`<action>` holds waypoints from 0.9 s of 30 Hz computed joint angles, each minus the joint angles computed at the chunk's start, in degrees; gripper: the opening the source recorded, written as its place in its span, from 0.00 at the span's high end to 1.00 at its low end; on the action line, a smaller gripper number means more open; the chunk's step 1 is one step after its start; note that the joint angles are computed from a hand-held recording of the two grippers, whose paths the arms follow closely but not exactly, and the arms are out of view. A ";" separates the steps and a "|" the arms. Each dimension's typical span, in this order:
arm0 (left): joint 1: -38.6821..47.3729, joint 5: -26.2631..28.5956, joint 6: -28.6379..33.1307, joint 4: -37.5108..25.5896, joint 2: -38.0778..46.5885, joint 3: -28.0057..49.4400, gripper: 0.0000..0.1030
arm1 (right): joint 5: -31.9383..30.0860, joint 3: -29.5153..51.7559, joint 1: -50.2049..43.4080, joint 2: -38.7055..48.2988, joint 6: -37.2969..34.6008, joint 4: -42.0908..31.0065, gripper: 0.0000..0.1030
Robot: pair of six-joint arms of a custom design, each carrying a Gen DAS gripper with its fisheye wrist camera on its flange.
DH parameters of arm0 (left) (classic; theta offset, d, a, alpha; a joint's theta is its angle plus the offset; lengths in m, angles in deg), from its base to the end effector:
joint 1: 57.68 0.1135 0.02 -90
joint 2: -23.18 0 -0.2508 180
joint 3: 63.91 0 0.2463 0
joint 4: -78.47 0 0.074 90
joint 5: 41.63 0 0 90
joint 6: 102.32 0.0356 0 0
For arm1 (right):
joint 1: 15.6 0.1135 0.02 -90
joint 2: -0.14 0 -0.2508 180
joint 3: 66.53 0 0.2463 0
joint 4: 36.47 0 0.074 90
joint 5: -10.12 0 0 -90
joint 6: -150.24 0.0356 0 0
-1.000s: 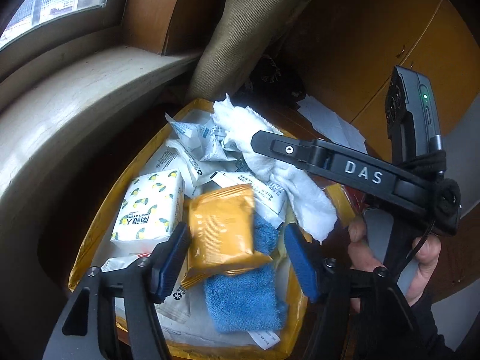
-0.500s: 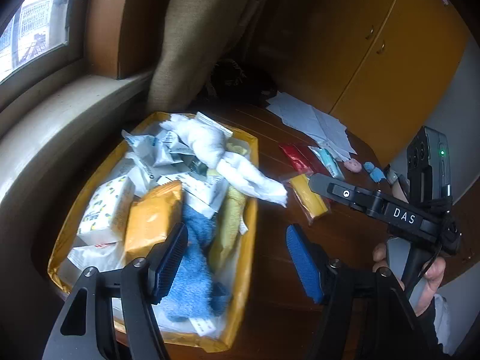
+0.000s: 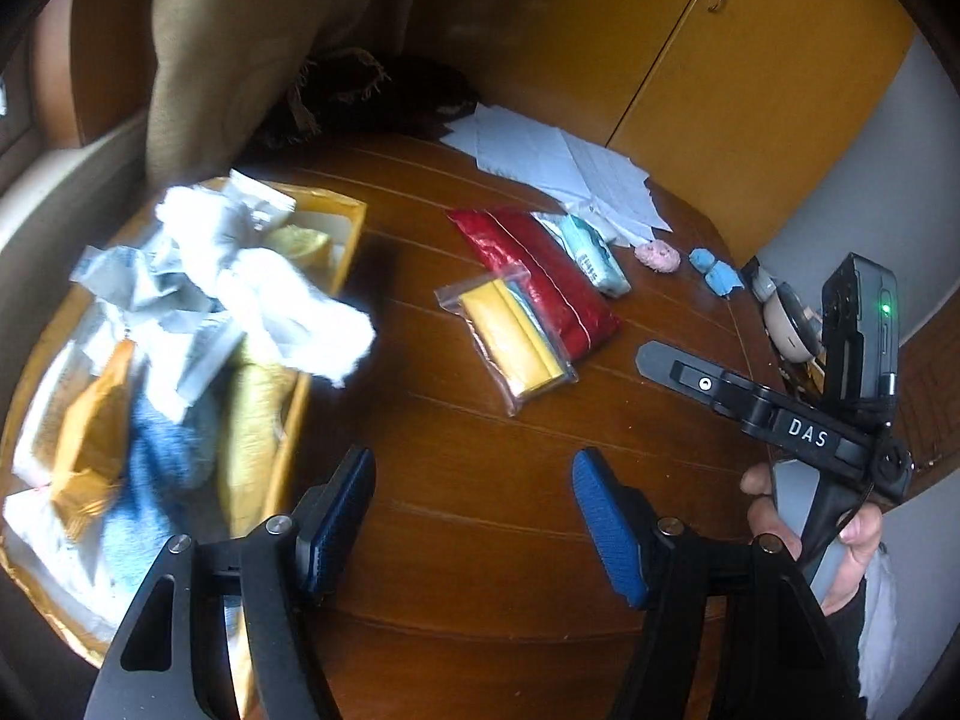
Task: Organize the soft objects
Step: 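Withdraw both tools from the tray toward the red bag, then grasp the yellow-filled plastic bag with the left tool while the right tool grasps the red foil bag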
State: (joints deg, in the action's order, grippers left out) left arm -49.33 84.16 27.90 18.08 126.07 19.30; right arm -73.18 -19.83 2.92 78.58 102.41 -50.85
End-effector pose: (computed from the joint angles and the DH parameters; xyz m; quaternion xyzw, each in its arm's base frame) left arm 0.3252 0.0267 0.1737 0.2859 0.9043 -0.2452 0.2010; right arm 0.2431 0.0771 0.1508 0.2111 0.9019 0.1417 0.3493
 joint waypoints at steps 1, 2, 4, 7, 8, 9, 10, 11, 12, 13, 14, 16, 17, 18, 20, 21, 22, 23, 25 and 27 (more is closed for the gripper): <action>-1.07 -0.67 -1.50 0.46 0.14 -0.20 0.31 | -1.08 -1.81 -1.43 -0.88 -0.08 1.62 0.17; -2.20 -1.07 -3.15 0.97 0.37 -0.33 0.31 | -1.53 -3.65 -2.34 -1.98 0.05 3.08 0.17; -4.09 -1.87 -5.29 2.03 0.45 -0.90 0.31 | -1.98 -6.00 -4.02 -3.02 0.76 5.60 0.17; -6.92 -3.21 -8.69 4.01 1.03 -0.91 0.31 | -3.36 -7.71 -6.25 -2.94 2.49 7.96 0.17; -8.13 -3.76 -10.12 5.10 1.39 -0.84 0.31 | -3.81 -7.96 -6.77 -2.93 2.65 8.38 0.17; -9.17 -4.49 -11.51 5.97 1.78 -0.75 0.31 | -3.36 -8.44 -7.20 -3.35 2.98 8.48 0.17; -10.37 -5.11 -13.30 6.78 2.72 -0.16 0.31 | -2.06 -8.73 -7.04 -3.68 3.90 8.27 0.17; -11.49 -5.67 -14.87 7.50 3.56 0.35 0.31 | -1.79 -8.90 -7.08 -4.01 4.33 8.01 0.17; -12.53 -6.32 -16.18 8.08 4.76 1.19 0.31 | -2.29 -8.98 -7.31 -3.91 4.44 8.10 0.17; -13.69 -6.71 -17.18 8.89 6.10 2.01 0.31 | -2.33 -9.17 -7.42 -4.04 4.73 8.21 0.17; -14.76 -7.33 -17.99 9.87 7.18 2.59 0.31 | -2.14 -9.48 -7.62 -4.23 5.07 8.38 0.17; -16.02 -8.29 -19.96 11.43 8.59 3.14 0.31 | -2.63 -9.82 -7.88 -4.59 5.11 8.60 0.17; -16.43 -8.49 -20.86 12.18 9.06 3.30 0.31 | -2.79 -9.89 -7.92 -4.73 4.97 8.62 0.17; -16.71 -8.66 -21.76 12.77 9.31 3.31 0.31 | -2.59 -9.97 -7.81 -4.92 5.09 8.60 0.17; -17.14 -8.45 -22.87 13.94 9.66 3.39 0.31 | -3.20 -9.96 -7.71 -4.96 5.11 8.69 0.17; -17.46 -8.93 -23.53 14.70 9.78 3.35 0.31 | -3.30 -10.03 -7.64 -4.97 5.20 8.87 0.17; -17.89 -9.37 -24.15 15.40 9.96 3.36 0.31 | -3.13 -10.18 -7.56 -5.14 5.47 8.99 0.17; -18.31 -9.79 -24.48 15.59 10.48 3.86 0.31 | -3.04 -10.15 -7.40 -5.14 5.64 9.00 0.17; -18.83 -10.15 -25.54 15.65 11.84 5.24 0.31 | -2.86 -10.23 -7.30 -5.23 5.82 9.02 0.17; -19.37 -10.76 -26.71 15.67 12.86 6.13 0.31 | -2.92 -10.33 -7.45 -5.34 5.87 9.04 0.17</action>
